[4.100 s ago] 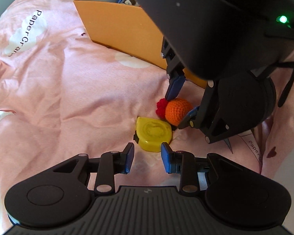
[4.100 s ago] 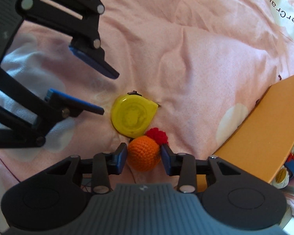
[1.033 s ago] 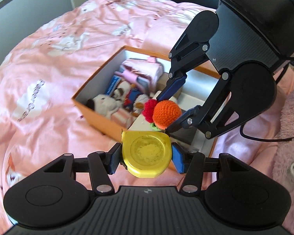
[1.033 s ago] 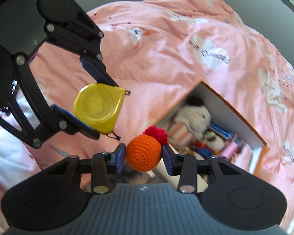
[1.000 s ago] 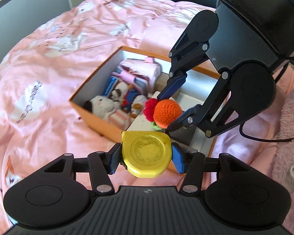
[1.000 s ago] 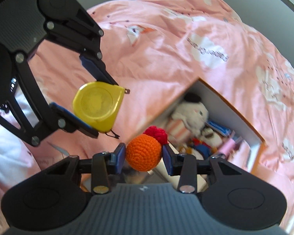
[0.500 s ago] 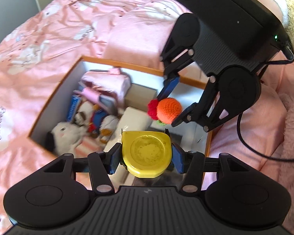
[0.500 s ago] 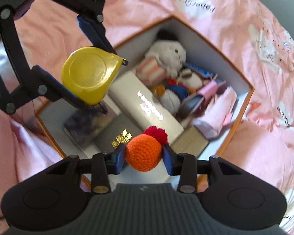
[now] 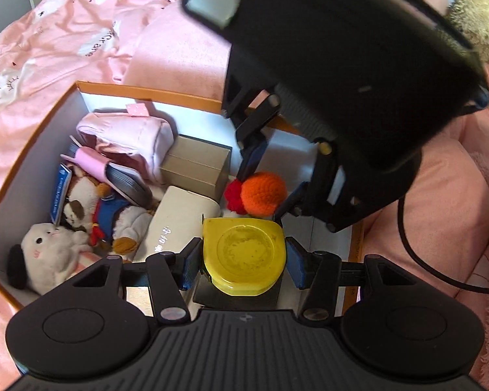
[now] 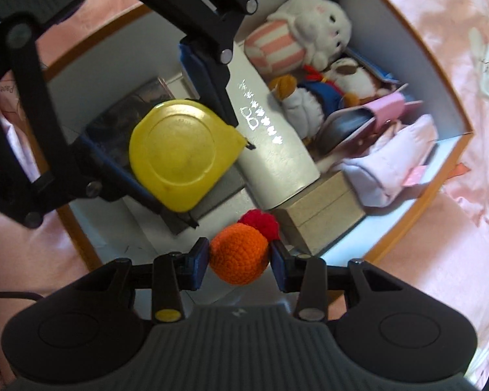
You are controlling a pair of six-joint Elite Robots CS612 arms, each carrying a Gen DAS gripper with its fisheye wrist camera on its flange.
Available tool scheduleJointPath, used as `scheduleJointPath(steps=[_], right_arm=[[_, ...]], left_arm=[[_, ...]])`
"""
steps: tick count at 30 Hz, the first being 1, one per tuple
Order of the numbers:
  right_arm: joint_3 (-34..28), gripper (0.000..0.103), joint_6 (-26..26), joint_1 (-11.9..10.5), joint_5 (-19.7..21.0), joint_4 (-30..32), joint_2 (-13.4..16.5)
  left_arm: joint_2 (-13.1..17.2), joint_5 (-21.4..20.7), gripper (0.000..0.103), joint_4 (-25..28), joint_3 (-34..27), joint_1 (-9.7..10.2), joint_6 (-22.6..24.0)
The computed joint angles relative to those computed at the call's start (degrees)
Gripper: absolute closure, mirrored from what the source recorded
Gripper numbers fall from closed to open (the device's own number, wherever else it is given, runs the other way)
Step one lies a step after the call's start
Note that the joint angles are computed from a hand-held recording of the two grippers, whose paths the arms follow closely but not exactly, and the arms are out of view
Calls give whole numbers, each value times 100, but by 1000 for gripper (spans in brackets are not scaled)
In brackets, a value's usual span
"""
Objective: Organize objects
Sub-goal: 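Lift the tape measure and ball and carry them over the box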
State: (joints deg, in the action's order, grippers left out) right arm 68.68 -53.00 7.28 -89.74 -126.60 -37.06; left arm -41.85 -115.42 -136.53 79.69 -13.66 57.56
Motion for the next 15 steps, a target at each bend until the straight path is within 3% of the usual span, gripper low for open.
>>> scheduleJointPath(steps=[8, 15], right_arm=[[1, 60, -71, -32, 147, -136, 110], [325, 55, -1, -97, 324, -647, -64]], left_arm=[[51, 115, 42, 36, -21, -14, -15], [70, 87, 42, 16, -17, -45, -55]])
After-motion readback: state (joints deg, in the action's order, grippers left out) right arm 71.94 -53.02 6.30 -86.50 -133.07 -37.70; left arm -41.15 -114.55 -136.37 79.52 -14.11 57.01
